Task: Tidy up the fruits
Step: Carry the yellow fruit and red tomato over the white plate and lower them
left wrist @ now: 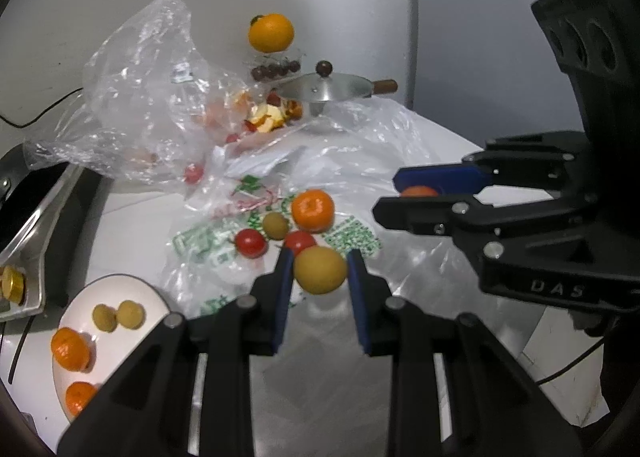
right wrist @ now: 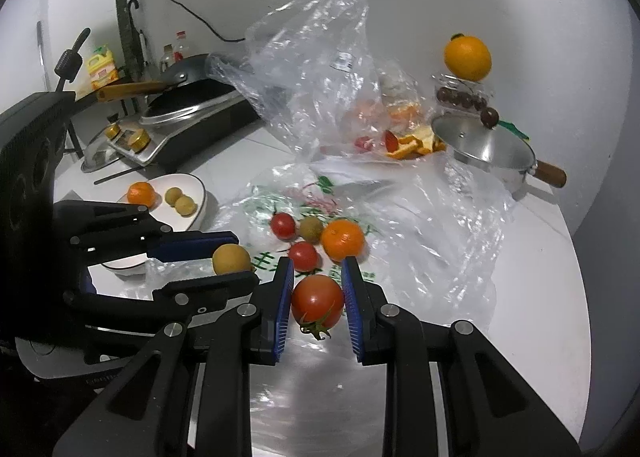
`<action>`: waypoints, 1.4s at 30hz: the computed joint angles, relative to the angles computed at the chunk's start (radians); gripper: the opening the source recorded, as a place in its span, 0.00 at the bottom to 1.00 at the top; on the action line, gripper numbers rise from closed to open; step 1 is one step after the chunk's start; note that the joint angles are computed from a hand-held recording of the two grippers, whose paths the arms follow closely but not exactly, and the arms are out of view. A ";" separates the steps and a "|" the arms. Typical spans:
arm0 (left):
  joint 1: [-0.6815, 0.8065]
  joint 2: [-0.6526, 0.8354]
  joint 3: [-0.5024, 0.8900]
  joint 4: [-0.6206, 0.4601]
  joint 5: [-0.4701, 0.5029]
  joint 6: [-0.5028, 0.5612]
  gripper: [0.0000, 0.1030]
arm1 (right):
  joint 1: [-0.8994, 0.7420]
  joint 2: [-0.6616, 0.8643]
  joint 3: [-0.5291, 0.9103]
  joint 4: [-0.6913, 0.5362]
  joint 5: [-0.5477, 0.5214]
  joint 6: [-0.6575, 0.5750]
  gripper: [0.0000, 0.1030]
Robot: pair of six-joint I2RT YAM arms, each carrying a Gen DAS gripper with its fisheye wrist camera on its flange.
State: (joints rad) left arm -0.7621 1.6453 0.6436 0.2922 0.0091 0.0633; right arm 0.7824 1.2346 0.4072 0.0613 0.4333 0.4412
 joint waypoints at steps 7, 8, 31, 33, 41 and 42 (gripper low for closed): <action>0.053 -0.075 -0.065 0.009 0.034 0.006 0.27 | 0.072 0.037 0.071 -0.059 0.061 0.031 0.26; 0.060 -0.088 -0.075 0.008 0.039 0.005 0.27 | 0.082 0.043 0.080 -0.067 0.069 0.034 0.26; 0.319 -0.350 -0.247 -0.002 0.209 0.048 0.27 | 0.242 0.220 0.305 -0.172 0.194 0.083 0.26; 0.345 -0.366 -0.259 -0.002 0.224 0.053 0.27 | 0.246 0.241 0.328 -0.175 0.193 0.078 0.26; 0.467 -0.418 -0.298 -0.015 0.309 0.088 0.27 | 0.276 0.324 0.427 -0.210 0.197 0.065 0.26; 0.482 -0.422 -0.304 -0.014 0.319 0.093 0.27 | 0.279 0.335 0.441 -0.214 0.197 0.062 0.26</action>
State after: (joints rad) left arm -0.2799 1.2229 0.3394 0.2785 0.3280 0.1561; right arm 1.0611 1.5699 0.8478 -0.1527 0.6304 0.5035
